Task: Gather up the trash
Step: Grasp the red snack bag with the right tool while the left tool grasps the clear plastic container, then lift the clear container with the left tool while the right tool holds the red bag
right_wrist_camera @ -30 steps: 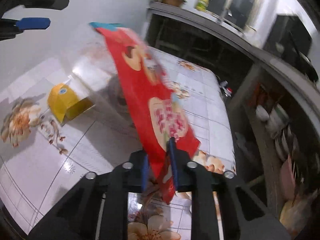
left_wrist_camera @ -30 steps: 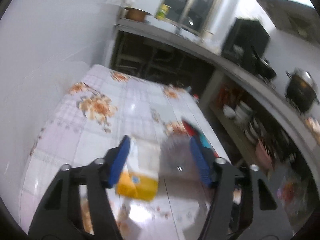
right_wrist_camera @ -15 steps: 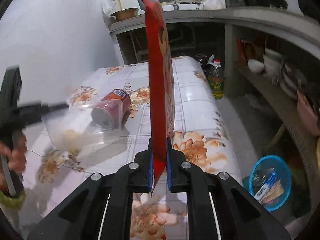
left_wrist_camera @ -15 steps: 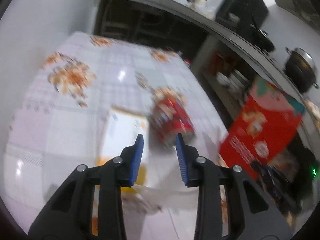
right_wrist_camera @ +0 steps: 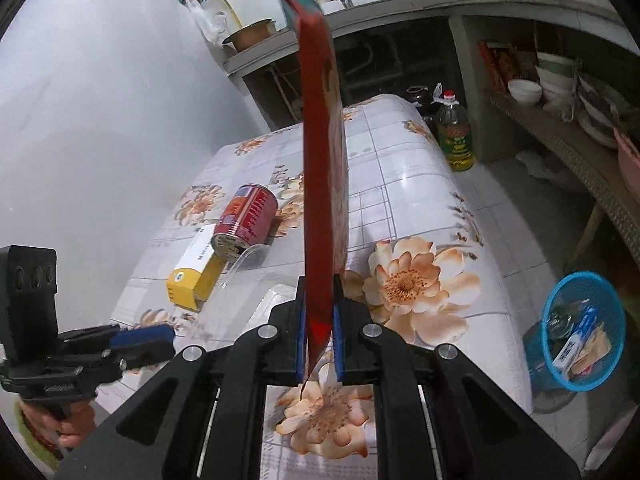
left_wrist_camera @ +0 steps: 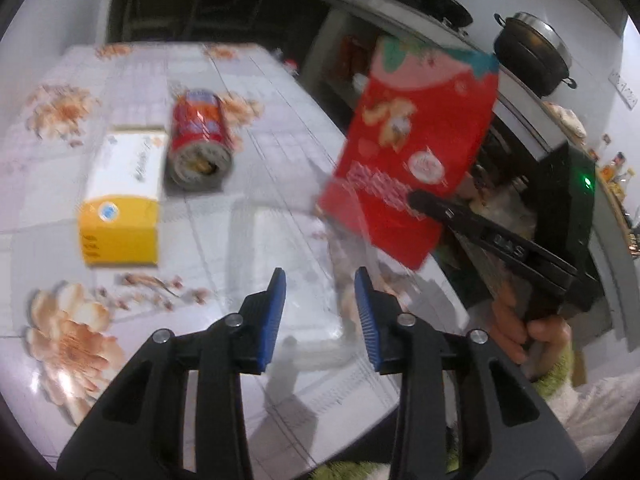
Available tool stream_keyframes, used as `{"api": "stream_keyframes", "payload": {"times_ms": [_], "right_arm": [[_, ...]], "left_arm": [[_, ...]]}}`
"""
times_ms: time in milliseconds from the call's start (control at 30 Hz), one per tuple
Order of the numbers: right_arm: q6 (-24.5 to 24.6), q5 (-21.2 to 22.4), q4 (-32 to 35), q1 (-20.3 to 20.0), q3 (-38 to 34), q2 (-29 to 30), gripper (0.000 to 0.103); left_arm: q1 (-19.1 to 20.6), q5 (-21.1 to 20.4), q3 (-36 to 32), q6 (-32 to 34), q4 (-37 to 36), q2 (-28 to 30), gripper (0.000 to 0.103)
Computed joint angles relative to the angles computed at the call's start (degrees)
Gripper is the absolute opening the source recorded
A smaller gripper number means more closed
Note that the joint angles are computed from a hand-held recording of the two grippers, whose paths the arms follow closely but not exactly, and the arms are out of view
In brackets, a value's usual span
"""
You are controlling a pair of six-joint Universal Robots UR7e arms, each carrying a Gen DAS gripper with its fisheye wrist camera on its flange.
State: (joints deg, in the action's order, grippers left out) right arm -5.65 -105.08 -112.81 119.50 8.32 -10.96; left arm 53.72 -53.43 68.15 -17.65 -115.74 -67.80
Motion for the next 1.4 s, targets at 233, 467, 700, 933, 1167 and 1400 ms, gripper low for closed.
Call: {"api": "stream_keyframes", "payload": {"times_ms": [233,467,700,933,1167,1400], "right_arm": [[5.1,4.4,-3.3,-1.4,10.9,-6.6,0.011],[9.8,11.3,-2.7,-4.0,19.2,-12.8,0.011],[15.6,16.2,-5.3,-6.2,27.6,-16.6,0.010],[16.5,18.3,-2.3,-6.8,26.6,-15.6,0.010],[16.7,18.1,0.6,-6.6,24.3,-14.5,0.010],[16.7,18.4,4.1,-6.6,19.7,-12.0,0.010]], "left_arm": [[0.8,8.2,-6.4,-3.5,5.3,5.2,0.046],[1.7,8.6,-8.2,-5.8,9.6,7.0,0.028],[0.8,10.1,-5.6,-8.1,11.7,5.2,0.005],[-1.2,8.3,-2.8,-12.8,14.0,2.0,0.006],[-1.0,12.1,-5.3,-10.3,12.3,3.6,0.026],[1.0,12.7,-11.5,-9.6,17.7,8.2,0.029]]}}
